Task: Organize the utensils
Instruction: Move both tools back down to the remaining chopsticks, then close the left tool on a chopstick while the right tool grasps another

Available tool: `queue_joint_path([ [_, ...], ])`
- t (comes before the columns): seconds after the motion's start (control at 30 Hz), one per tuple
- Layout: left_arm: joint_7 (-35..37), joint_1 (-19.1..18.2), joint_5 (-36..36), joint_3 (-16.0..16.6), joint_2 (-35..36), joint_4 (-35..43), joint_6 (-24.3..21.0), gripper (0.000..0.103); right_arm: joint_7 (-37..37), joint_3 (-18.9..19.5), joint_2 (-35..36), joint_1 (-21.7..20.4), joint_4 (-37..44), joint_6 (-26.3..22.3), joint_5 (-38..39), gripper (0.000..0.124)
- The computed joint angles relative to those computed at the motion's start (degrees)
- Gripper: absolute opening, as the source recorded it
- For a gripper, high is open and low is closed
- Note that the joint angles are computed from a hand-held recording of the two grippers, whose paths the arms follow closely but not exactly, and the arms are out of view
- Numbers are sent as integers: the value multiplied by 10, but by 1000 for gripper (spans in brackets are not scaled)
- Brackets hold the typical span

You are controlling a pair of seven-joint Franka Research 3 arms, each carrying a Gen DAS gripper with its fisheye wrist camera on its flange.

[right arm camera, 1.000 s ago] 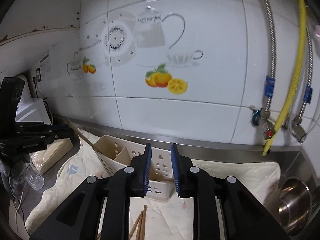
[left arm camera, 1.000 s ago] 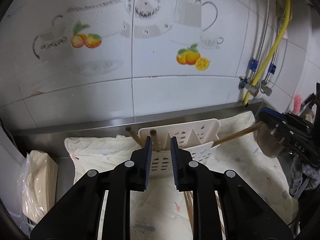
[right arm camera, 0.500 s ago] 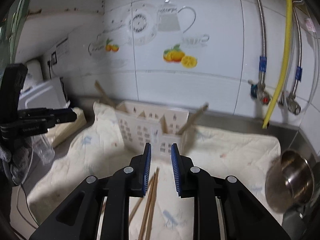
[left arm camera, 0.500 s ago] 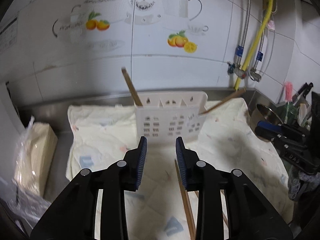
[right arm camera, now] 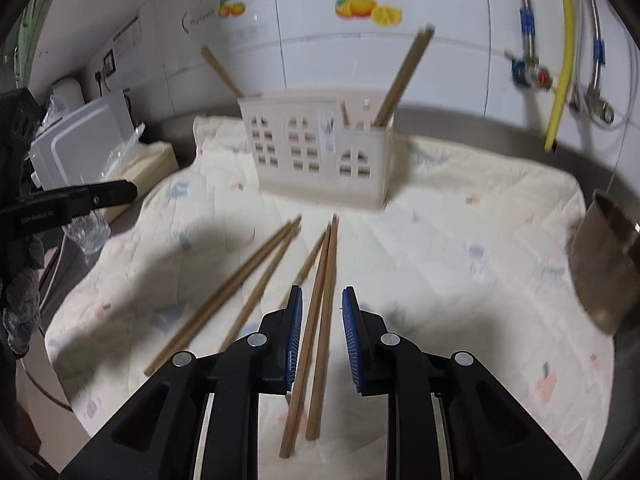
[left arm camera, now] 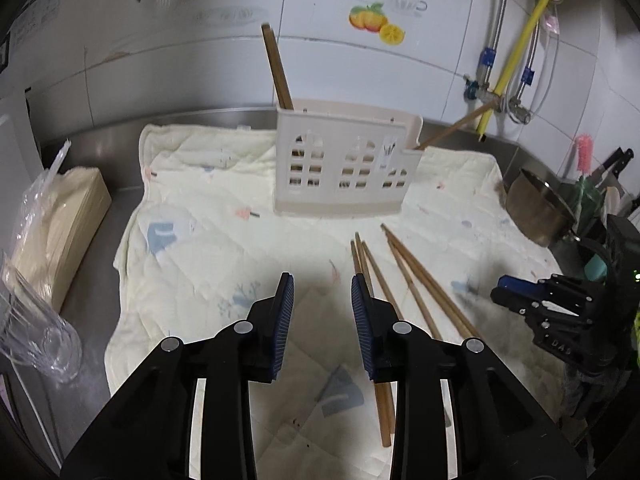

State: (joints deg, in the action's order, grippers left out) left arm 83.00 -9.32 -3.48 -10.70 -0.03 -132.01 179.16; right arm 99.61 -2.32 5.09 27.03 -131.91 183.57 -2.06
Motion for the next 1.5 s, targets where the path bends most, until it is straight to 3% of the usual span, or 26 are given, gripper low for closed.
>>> queue_joint_path([
  [0.1,0,-1,2,-2,3,-5,-1,30,-22,26,11,-20,1,-13,27,20],
  [0.6,114,2,-120,-32,18,-11,-21,28,-67,49,46,-37,24,-46,83,11],
  [0.93,193,0,-207,-57,39,-1,-51,23,-6,-9,54,15,33,-59,11,7],
  [1.23,168,8,-196,-74,74,18,-65,10,18,-9,48,6,22,-52,-10,7],
  [1.33,183,30,-221,-95,81,23,-65,9,16,-3,46,1,17,-49,-7,7],
  [1.5,150,28,-184,-85,84,24,-63,9,16,-4,46,2,16,-47,-5,7],
])
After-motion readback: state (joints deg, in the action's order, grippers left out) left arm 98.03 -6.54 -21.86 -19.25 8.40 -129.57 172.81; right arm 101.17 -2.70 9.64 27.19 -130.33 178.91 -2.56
